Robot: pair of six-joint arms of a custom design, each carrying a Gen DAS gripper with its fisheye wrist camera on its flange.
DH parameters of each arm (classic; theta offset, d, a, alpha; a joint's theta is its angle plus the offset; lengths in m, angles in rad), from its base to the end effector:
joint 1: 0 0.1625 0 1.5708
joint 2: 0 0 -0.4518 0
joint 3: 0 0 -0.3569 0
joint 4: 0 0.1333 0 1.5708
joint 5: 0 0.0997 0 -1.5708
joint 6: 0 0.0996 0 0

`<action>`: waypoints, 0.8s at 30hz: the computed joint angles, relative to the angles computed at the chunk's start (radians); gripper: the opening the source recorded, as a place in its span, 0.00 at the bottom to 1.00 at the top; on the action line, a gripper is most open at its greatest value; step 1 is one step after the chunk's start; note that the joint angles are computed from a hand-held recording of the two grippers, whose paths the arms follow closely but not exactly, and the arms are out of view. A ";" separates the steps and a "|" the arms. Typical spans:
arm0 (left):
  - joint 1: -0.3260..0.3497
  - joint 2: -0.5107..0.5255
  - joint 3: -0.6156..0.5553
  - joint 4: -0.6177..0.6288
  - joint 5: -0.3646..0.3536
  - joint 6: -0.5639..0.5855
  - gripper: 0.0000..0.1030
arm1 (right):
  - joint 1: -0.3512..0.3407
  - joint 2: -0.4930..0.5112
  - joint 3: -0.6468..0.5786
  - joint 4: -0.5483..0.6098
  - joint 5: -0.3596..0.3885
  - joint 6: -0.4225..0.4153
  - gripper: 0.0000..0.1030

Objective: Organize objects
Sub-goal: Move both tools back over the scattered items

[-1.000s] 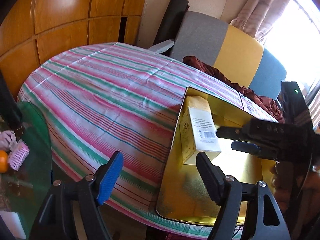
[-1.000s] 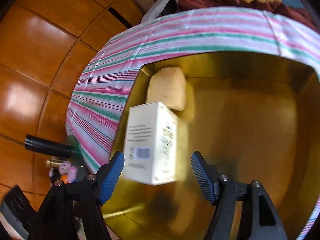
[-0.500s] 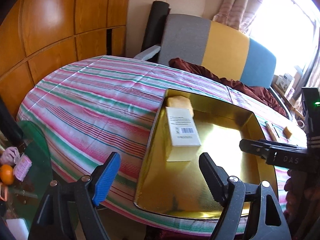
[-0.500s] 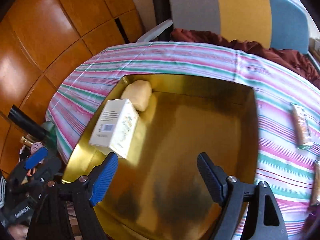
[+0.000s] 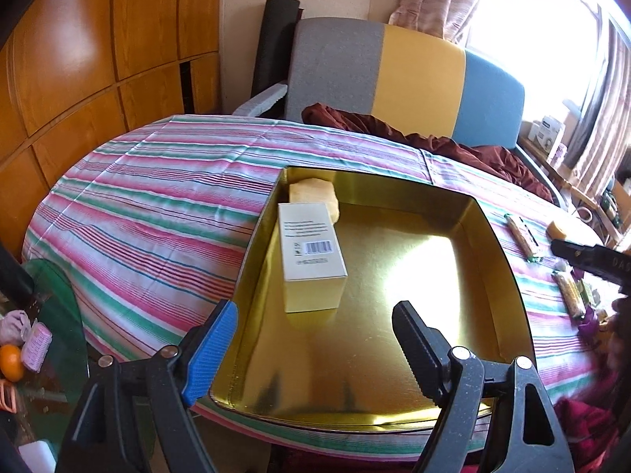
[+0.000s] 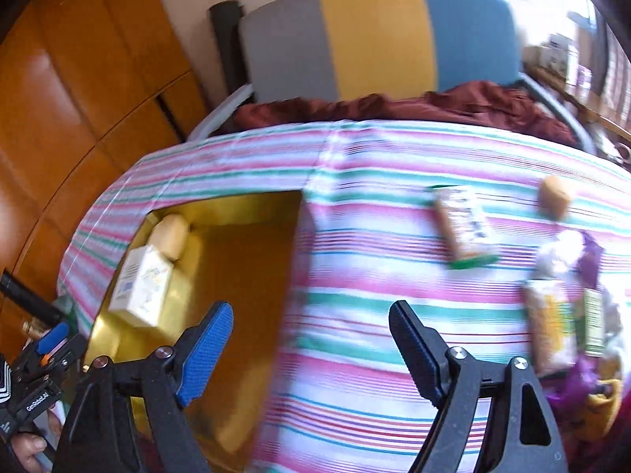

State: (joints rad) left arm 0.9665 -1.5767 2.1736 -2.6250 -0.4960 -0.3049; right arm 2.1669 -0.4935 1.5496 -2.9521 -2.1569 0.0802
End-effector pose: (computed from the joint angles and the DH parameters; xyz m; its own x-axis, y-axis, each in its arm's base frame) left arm -0.0471 -0.4571 0.4152 -0.7371 -0.2685 -0.6202 0.3025 0.6895 -0.6581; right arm 0.4547 -0.5309 0.0191 -0.8287 -0.2576 0.4968 -0.4671 0.8074 -0.3605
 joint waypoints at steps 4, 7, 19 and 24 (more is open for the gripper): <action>-0.010 0.010 0.001 0.013 0.003 0.001 0.81 | -0.019 -0.054 0.059 -0.053 -0.048 0.008 0.81; -0.018 0.019 0.001 0.004 0.000 0.008 0.81 | -0.035 -0.096 0.101 -0.086 -0.081 0.021 0.81; -0.015 0.074 -0.038 -0.016 -0.090 0.051 0.81 | -0.114 -0.297 0.314 -0.240 -0.191 0.166 0.81; -0.029 0.113 -0.050 -0.055 -0.144 0.114 0.81 | -0.147 -0.369 0.398 -0.362 -0.216 0.239 0.81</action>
